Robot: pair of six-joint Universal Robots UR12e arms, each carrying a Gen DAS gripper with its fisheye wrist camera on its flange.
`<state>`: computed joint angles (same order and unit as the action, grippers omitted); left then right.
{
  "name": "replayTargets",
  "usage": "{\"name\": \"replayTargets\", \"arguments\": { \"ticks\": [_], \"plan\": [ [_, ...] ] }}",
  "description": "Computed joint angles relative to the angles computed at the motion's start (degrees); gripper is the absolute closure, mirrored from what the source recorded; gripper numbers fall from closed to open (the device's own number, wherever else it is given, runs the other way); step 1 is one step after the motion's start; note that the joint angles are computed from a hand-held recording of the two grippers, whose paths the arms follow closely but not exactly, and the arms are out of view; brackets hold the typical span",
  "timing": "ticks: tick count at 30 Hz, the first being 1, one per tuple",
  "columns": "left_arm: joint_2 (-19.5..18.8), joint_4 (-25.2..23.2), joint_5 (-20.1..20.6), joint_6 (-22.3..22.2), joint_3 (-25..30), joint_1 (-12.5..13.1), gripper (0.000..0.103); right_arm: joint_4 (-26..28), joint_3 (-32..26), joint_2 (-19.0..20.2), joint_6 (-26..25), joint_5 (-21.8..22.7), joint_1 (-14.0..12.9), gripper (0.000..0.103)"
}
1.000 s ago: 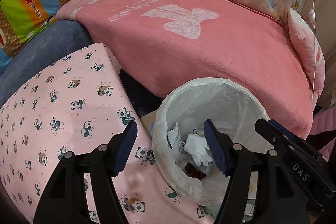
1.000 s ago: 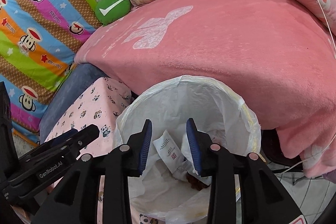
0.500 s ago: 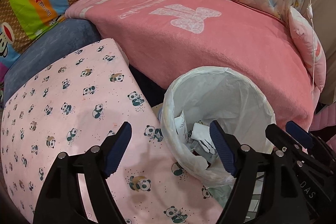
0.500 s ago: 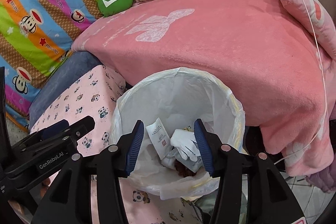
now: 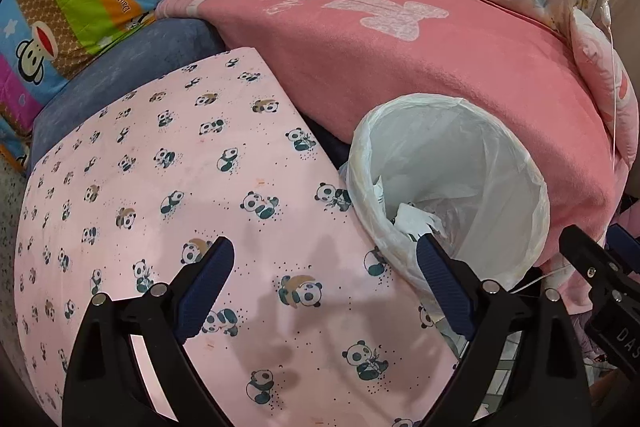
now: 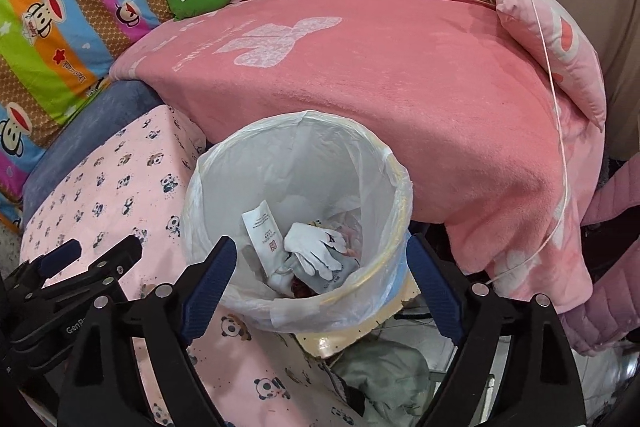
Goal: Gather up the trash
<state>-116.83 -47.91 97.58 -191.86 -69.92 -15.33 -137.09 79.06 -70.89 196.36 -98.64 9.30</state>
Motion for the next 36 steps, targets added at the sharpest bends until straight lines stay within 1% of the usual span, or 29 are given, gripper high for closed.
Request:
{"name": "replayTargets", "arguments": {
  "ticks": [3,8,10,11,16,17,26,29,36],
  "plan": [
    [0.62,0.06,0.88,-1.27,-1.05,-0.03,0.015,0.92,0.64,-0.49,-2.4,0.98,-0.18,0.017],
    [1.57,0.79,3.32,-1.97,-2.63,-0.54,0.015,0.47,1.98,-1.21,-3.51,1.72,-0.57,0.016],
    [1.92,0.67,4.1,-2.24,-3.09,-0.74,0.015,0.18,2.88,-1.78,-3.72,2.68,-0.79,0.015],
    [2.08,0.56,4.23,-2.42,-3.27,-0.76,0.015,0.19,2.87,-1.71,-3.86,2.64,-0.74,0.01],
    [2.95,1.03,5.6,-3.18,-4.28,-1.0,0.015,0.13,3.56,-2.36,-4.82,2.06,-0.48,0.01],
    [3.14,1.17,5.69,-3.31,-4.47,-1.04,0.015,-0.14,3.86,-2.63,-4.93,2.33,-0.54,0.004],
    [4.12,1.76,7.21,-4.18,-5.53,-1.64,0.012,-1.39,5.14,-3.62,-6.36,2.95,-0.59,0.005],
    [4.09,1.77,8.03,-3.97,-5.45,-1.88,0.012,-1.83,5.41,-3.81,-6.87,3.28,-0.61,0.005],
    [3.69,1.43,8.23,-3.48,-5.03,-2.14,0.012,-1.47,5.04,-3.65,-7.22,3.1,-0.54,0.005]
  ]
}}
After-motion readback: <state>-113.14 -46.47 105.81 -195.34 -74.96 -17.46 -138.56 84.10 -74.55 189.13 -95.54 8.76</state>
